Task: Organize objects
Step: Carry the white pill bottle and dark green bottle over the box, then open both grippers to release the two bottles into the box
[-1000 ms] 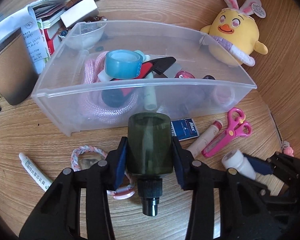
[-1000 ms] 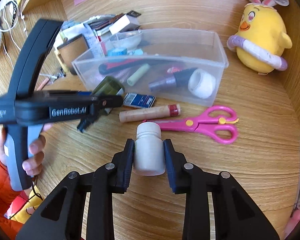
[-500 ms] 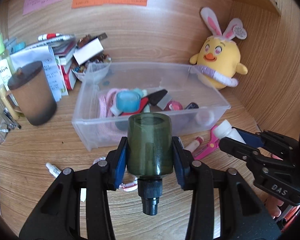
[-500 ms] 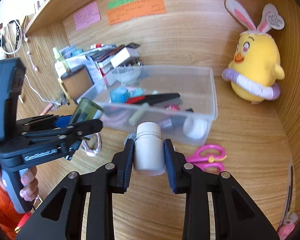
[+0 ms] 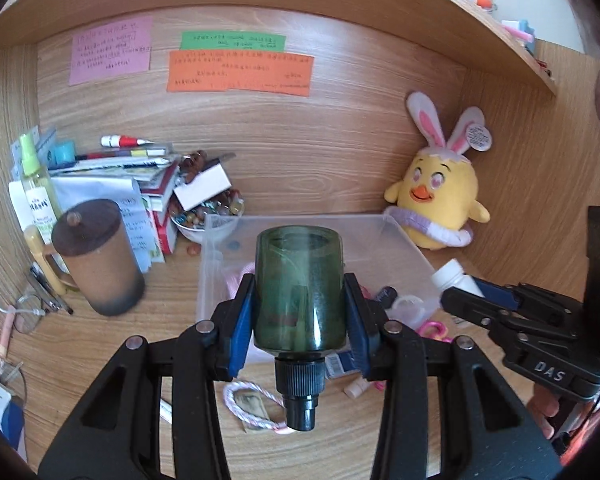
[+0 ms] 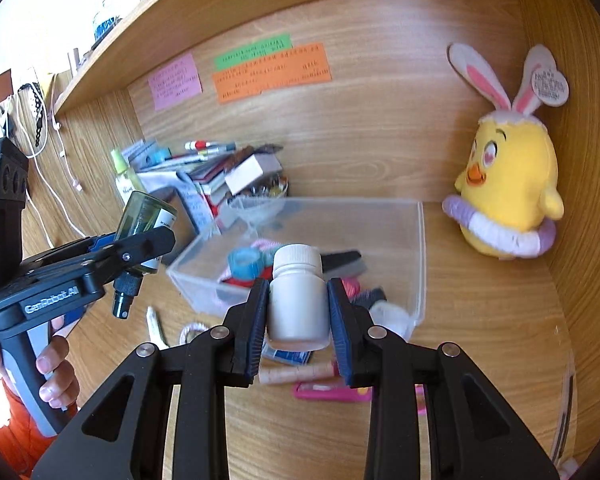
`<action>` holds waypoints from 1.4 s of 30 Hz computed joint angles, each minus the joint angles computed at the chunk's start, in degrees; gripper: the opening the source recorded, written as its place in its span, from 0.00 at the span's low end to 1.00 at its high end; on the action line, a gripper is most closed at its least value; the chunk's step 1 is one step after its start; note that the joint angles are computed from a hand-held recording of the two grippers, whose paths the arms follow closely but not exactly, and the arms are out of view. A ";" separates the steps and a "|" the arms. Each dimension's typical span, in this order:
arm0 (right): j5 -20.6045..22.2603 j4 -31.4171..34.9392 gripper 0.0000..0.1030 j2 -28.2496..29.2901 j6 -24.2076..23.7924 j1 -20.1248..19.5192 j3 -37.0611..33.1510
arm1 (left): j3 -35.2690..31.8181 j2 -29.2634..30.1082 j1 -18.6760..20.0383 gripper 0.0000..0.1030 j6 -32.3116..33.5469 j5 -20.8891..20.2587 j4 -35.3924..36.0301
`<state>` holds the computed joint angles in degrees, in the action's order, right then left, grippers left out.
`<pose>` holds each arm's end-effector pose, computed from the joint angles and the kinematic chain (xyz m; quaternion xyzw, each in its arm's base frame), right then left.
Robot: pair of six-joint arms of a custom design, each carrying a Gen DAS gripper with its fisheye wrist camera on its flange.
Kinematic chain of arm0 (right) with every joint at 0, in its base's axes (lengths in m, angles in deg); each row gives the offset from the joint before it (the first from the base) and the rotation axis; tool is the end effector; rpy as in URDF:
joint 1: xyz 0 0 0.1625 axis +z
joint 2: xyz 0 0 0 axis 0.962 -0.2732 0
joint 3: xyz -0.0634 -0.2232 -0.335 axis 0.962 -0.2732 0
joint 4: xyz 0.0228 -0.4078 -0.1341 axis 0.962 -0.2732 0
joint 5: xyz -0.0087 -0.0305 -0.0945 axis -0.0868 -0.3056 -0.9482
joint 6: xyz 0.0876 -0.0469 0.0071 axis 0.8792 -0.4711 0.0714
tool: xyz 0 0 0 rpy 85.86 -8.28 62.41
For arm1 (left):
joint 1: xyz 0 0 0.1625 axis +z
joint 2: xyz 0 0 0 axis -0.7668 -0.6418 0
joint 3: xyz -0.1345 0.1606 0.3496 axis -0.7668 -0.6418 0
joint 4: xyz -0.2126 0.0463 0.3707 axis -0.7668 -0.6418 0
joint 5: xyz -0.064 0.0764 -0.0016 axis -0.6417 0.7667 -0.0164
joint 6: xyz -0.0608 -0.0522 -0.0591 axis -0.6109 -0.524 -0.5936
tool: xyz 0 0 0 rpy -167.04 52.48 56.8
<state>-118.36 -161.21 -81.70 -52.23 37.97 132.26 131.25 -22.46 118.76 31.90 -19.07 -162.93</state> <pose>0.3416 -0.5569 -0.0511 0.3385 -0.8713 0.3279 0.1368 0.0021 -0.5170 0.3141 0.1840 0.8443 -0.4284 0.2640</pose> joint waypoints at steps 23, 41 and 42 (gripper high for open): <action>-5.95 11.60 0.26 9.24 -2.48 0.36 -17.68 | -13.87 10.03 6.21 0.40 2.92 2.29 9.03; -9.50 16.37 0.30 13.25 -2.55 -0.18 -23.10 | -14.49 9.37 6.21 0.45 2.17 0.71 11.08; -9.40 16.23 0.35 13.02 -2.58 -0.15 -22.79 | -13.97 8.94 5.97 0.48 2.37 0.73 10.68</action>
<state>-127.75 -144.98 -68.68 -54.81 37.82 109.46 117.29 -13.53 124.73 34.27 -18.34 -152.25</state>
